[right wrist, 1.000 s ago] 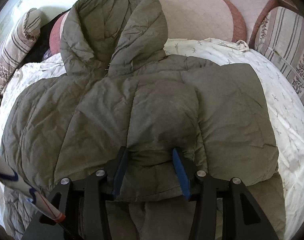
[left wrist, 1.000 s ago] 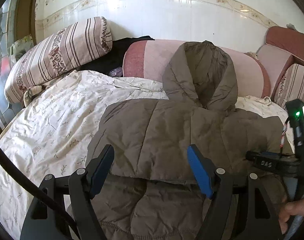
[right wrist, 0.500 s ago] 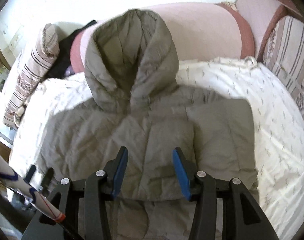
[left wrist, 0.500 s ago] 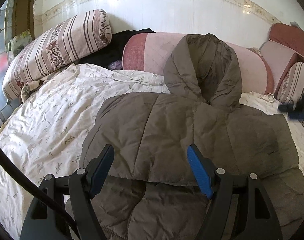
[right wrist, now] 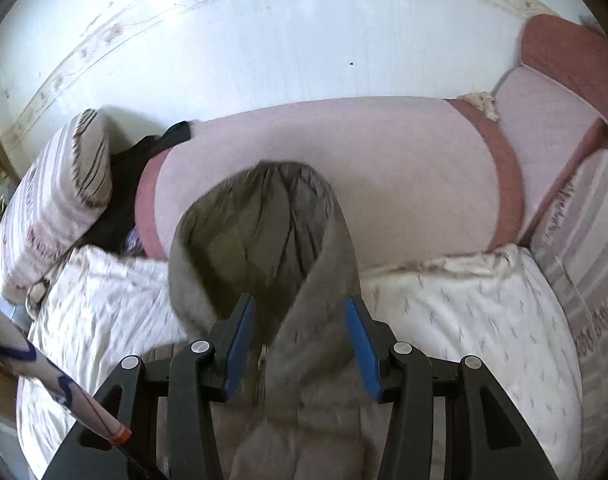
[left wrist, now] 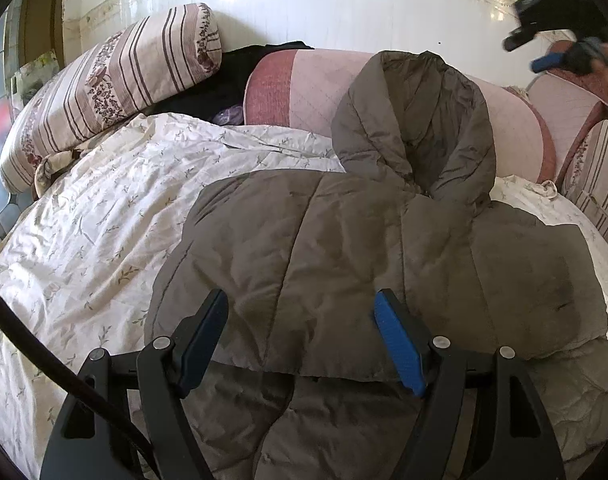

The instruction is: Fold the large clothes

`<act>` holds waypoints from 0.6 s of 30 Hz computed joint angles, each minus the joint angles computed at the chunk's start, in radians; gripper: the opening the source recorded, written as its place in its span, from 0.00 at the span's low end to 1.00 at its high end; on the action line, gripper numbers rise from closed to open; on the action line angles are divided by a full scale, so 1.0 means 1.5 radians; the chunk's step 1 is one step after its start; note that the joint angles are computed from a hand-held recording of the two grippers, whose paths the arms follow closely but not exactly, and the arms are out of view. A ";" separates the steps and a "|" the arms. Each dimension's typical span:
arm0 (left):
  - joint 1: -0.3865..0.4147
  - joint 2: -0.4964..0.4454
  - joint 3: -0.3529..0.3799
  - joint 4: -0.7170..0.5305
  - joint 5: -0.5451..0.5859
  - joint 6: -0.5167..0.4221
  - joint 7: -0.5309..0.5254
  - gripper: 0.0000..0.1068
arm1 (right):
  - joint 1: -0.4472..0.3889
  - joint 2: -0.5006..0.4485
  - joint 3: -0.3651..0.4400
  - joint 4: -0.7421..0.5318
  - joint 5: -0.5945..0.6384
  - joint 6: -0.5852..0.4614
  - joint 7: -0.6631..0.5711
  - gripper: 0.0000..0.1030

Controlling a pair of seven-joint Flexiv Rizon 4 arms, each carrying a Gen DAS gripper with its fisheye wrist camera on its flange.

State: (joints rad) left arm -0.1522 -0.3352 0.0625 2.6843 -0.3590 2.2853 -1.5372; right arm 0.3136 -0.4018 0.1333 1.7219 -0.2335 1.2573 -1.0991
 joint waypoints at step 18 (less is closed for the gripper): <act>0.034 -0.023 0.000 -0.019 0.059 -0.012 -0.022 0.72 | 0.016 -0.317 -0.049 -0.376 0.007 -0.129 0.020 0.09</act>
State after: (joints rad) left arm -0.1006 -0.3699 0.0618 2.6565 -0.2708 2.2678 -1.5696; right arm 0.3378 -0.8766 0.0599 1.1574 -0.2233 1.0636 -1.0689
